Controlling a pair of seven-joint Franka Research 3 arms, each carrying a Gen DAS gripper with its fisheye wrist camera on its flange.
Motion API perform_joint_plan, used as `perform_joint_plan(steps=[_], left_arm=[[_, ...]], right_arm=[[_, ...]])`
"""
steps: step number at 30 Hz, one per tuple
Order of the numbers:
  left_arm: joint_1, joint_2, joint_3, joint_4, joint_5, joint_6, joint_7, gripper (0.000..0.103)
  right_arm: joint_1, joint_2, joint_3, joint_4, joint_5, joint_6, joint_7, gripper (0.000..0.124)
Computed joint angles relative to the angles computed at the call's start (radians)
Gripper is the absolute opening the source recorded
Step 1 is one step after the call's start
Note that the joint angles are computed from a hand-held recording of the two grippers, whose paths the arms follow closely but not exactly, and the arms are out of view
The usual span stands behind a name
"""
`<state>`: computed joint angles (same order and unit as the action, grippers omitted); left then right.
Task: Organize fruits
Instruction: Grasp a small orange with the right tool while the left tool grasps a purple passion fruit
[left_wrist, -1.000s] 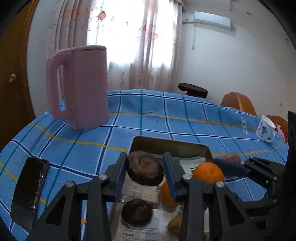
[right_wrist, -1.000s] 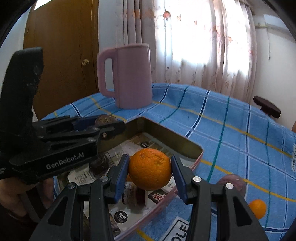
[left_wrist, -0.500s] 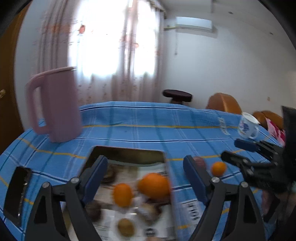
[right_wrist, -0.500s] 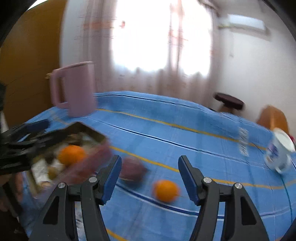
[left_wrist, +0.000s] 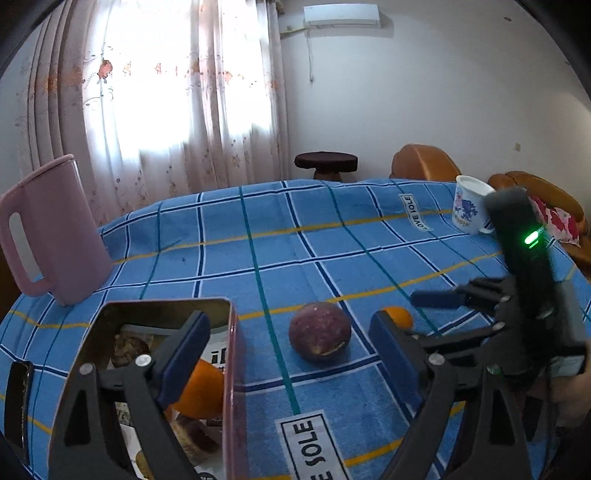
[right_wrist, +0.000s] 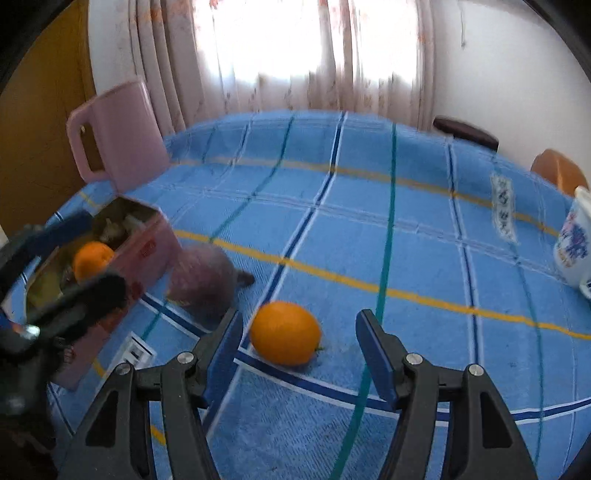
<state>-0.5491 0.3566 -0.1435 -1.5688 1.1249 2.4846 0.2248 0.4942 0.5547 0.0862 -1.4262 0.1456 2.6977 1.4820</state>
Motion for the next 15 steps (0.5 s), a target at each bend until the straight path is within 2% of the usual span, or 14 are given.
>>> perform_joint_plan(steps=[1,6,10,15], left_arm=[[-0.002,0.005,-0.003,0.01,-0.008,-0.012,0.015,0.091],[-0.016,0.061,-0.009,0.085,-0.059,-0.041,0.105,0.09],[-0.034,0.126,0.004,0.167,-0.124,-0.077,0.164,0.088],[-0.056,0.219,0.022,0.296,-0.221,-0.133,0.264,0.08]], right_arm=[[-0.022,-0.003,0.027,-0.004,0.032,0.006,-0.031,0.041],[0.022,-0.076,-0.037,-0.133,-0.012,0.144,0.044,0.042],[0.019,-0.111,-0.054,-0.199,-0.027,0.227,0.087,0.042],[-0.024,-0.128,-0.013,-0.233,0.012,0.269,0.06,0.042]])
